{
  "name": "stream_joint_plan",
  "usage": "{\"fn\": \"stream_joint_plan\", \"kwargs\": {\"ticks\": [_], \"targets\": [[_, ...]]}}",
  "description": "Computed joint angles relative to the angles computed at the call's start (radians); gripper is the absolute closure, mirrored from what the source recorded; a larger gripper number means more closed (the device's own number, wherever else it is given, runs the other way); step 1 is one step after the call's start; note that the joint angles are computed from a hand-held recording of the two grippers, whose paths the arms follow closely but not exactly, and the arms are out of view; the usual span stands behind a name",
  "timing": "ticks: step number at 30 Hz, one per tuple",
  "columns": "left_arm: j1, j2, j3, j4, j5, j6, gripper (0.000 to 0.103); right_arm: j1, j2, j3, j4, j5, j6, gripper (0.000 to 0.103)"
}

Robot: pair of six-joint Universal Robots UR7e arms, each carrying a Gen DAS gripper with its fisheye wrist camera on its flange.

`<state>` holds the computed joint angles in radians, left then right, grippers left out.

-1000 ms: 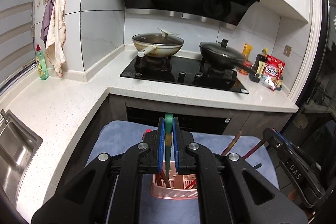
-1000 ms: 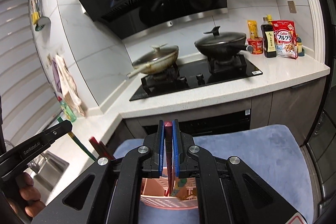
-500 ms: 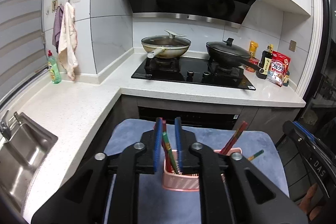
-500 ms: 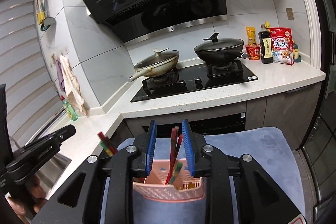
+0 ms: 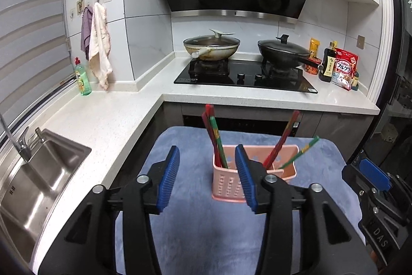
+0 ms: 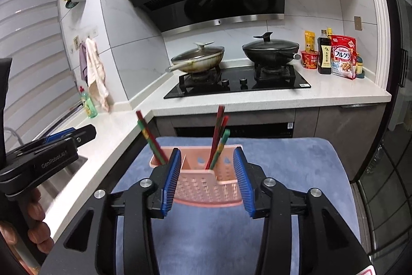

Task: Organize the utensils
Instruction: 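Withdraw both open tools up and back from the pink holder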

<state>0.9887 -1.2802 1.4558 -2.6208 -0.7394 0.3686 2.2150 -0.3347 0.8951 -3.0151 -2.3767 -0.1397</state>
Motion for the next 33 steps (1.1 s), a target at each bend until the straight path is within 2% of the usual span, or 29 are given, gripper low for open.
{"fn": "stream_joint_plan", "kwargs": {"ticks": [7,13,16,21,24,28,33], "targets": [[-0.01,-0.059,0.102,0.004,0.035,-0.022,0.058,0.013,-0.047,0.13,-0.04,-0.023,0.034,0.058],[-0.008,-0.093,0.158,0.024,0.049,-0.06,0.057,0.021,-0.064,0.191,-0.054,-0.043,0.056,0.058],[-0.006,-0.104,0.182,0.019,0.058,-0.068,0.047,0.024,-0.065,0.21,-0.066,-0.062,0.052,0.054],[-0.001,-0.12,0.229,-0.013,0.076,-0.055,0.046,0.029,-0.067,0.245,-0.085,-0.088,0.048,0.049],[0.003,-0.129,0.246,-0.016,0.082,-0.059,0.039,0.028,-0.071,0.267,-0.097,-0.093,0.055,0.043],[0.009,-0.136,0.269,-0.026,0.096,-0.052,0.037,0.024,-0.072,0.285,-0.098,-0.106,0.06,0.039],[0.018,-0.139,0.292,-0.038,0.112,-0.051,0.024,0.018,-0.077,0.307,-0.089,-0.114,0.086,0.037]]}}
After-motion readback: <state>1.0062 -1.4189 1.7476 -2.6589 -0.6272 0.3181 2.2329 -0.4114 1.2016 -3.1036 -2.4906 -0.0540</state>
